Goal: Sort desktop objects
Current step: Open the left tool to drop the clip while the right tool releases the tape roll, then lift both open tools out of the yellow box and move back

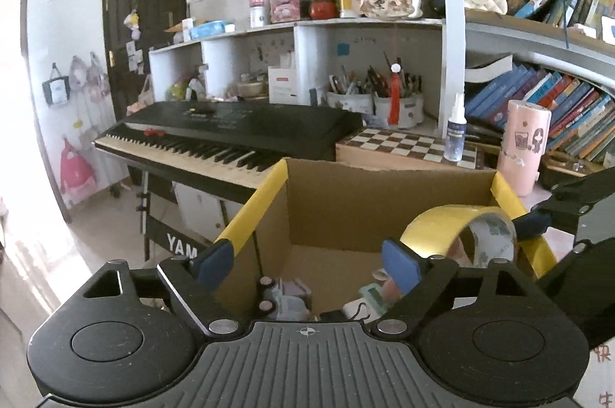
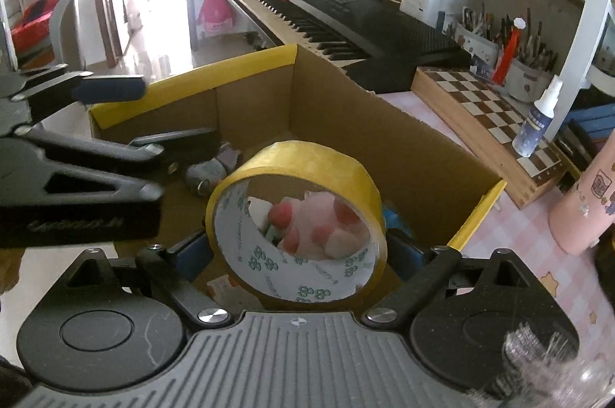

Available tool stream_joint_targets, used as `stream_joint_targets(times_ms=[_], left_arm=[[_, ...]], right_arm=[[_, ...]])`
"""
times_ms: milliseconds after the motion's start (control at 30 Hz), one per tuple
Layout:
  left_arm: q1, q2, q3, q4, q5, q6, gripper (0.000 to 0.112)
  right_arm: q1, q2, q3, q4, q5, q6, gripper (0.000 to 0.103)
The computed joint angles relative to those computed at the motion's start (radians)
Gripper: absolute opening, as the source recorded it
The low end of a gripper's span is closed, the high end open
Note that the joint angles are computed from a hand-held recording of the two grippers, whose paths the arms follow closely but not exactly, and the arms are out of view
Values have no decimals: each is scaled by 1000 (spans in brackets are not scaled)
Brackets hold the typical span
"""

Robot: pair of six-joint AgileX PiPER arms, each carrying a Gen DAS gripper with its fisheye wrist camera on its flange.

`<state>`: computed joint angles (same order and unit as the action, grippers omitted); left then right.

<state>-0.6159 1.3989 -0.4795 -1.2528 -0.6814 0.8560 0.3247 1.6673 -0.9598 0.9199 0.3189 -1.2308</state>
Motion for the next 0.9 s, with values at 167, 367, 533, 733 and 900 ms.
stream_joint_targets(times_ms=[167,367,533,733,900], left_arm=[[-14,-55,12,-118,8,59,89],[-59,-142,61,-143,-14,75,90],[-141,-218,112,-179,-97,114,94],[-243,-333,181,-209,-162,148,95],[-371,-453,242,-301,-234,218,95]], right_arm=[[19,-33,35,-20,-32,48,95],[60,-144,163,175,-146,-41,96],[191,-284,308,252,-375,-18,95],[421,-426,440,463,-705,-36,96],[686,-491,521,633,-1024,36,96]])
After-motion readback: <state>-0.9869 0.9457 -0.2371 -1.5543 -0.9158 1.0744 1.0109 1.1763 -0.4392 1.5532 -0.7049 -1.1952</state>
